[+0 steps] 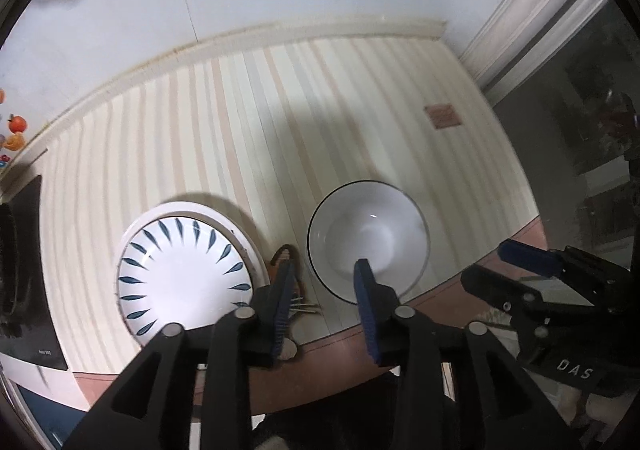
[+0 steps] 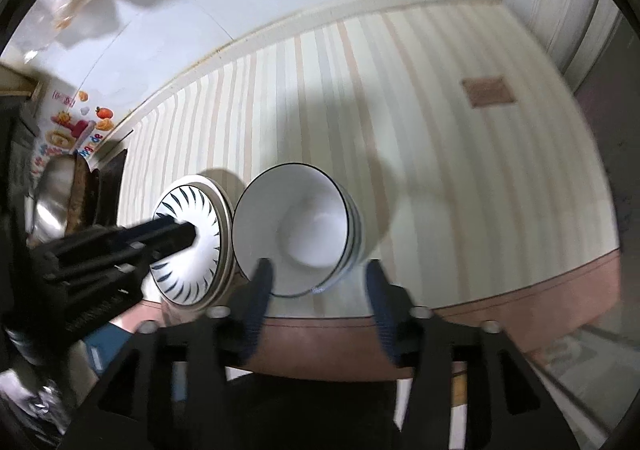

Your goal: Organize plates and bowls

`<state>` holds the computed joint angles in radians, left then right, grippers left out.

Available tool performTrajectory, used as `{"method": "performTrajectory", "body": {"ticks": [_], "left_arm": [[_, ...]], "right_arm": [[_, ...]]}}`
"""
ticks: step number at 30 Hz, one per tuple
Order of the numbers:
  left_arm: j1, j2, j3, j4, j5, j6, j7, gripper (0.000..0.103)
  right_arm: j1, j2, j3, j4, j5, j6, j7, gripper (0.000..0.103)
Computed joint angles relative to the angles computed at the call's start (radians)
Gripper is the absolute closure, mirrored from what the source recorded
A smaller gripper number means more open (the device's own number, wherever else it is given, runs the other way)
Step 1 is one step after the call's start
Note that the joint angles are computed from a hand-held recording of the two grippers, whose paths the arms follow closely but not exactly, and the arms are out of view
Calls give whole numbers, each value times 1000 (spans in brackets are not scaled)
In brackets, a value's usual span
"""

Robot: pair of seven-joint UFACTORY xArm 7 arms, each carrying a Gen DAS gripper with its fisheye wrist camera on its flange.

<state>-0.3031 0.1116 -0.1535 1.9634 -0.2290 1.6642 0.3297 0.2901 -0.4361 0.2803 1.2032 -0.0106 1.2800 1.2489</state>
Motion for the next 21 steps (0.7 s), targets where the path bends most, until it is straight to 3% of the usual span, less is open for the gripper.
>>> {"method": "performTrajectory", "body": {"ticks": [3, 5, 7, 11, 16, 21], "left_arm": [[17, -24, 8, 5, -37, 19, 7, 52], [30, -40, 15, 3, -62, 25, 14, 25], [41, -57, 21, -4, -76, 29, 17, 18], [57, -65, 29, 10, -117, 58, 1, 10], [66, -76, 32, 15, -140, 66, -6, 8], [63, -63, 27, 19, -139, 64, -17, 8]], "right_arm": [[3, 12, 31, 70, -30, 82, 22, 30], [6, 14, 47, 102, -43, 124, 42, 23], [10, 18, 65, 134, -62, 166, 65, 19], [16, 23, 89, 184, -90, 206, 104, 16], [22, 44, 117, 247, -132, 261, 144, 13], [32, 28, 104, 224, -130, 242, 157, 12]]}}
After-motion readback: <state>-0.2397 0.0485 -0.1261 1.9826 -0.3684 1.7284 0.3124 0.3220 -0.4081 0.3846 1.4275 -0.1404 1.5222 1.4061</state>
